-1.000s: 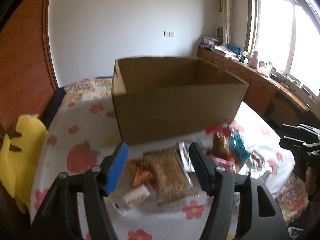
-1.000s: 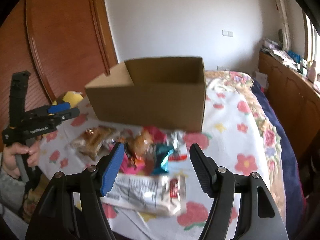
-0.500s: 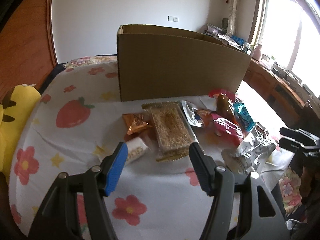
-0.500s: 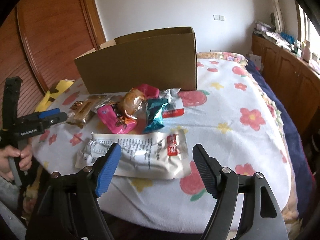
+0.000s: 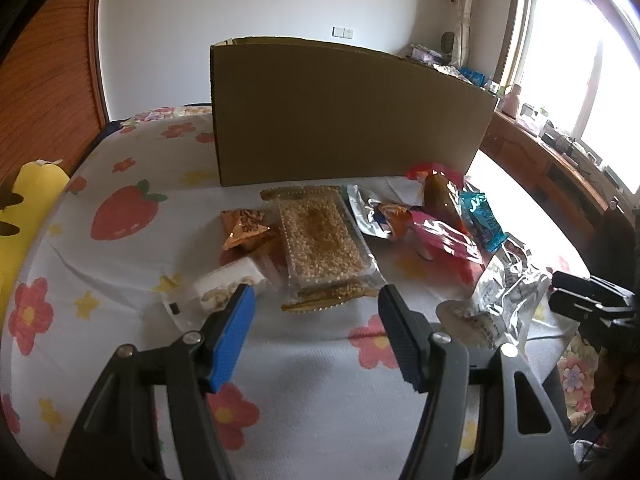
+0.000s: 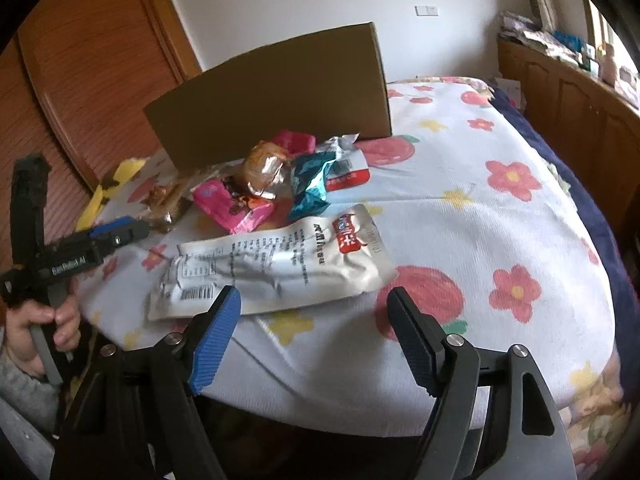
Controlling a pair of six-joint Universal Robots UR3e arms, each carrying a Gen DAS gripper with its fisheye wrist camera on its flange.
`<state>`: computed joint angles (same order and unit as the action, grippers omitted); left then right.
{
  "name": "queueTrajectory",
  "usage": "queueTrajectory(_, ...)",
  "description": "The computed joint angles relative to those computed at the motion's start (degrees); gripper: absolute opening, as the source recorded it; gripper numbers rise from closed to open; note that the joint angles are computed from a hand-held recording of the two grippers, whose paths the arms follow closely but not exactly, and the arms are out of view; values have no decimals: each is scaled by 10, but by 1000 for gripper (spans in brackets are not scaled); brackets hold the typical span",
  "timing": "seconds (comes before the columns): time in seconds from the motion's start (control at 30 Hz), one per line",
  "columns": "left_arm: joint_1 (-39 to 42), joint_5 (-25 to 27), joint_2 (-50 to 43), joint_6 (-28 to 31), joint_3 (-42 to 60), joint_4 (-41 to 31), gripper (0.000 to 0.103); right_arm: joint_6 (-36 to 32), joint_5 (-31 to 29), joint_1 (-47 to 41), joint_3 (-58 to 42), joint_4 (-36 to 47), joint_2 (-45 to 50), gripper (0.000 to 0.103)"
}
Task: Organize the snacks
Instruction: 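Withdraw both tools from the box back toward the remaining snacks, then grasp the clear grain-bar tray with the left tool while the right tool approaches a white printed pouch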
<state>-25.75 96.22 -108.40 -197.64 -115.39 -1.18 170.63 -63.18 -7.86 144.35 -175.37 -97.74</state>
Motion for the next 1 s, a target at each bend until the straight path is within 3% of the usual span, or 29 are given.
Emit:
queueTrajectory(0.5,-2,-3,-37,4,49,-11,64,52,13,27,-109,9,104,78)
queueTrajectory(0.93,5,2,-64,15,118,-62,64,124,-120,138,-190,-19,176,83)
queueTrajectory(1.0,7,0,-67,16,128,-72,60,127,-143,155,-197,-26,184,83)
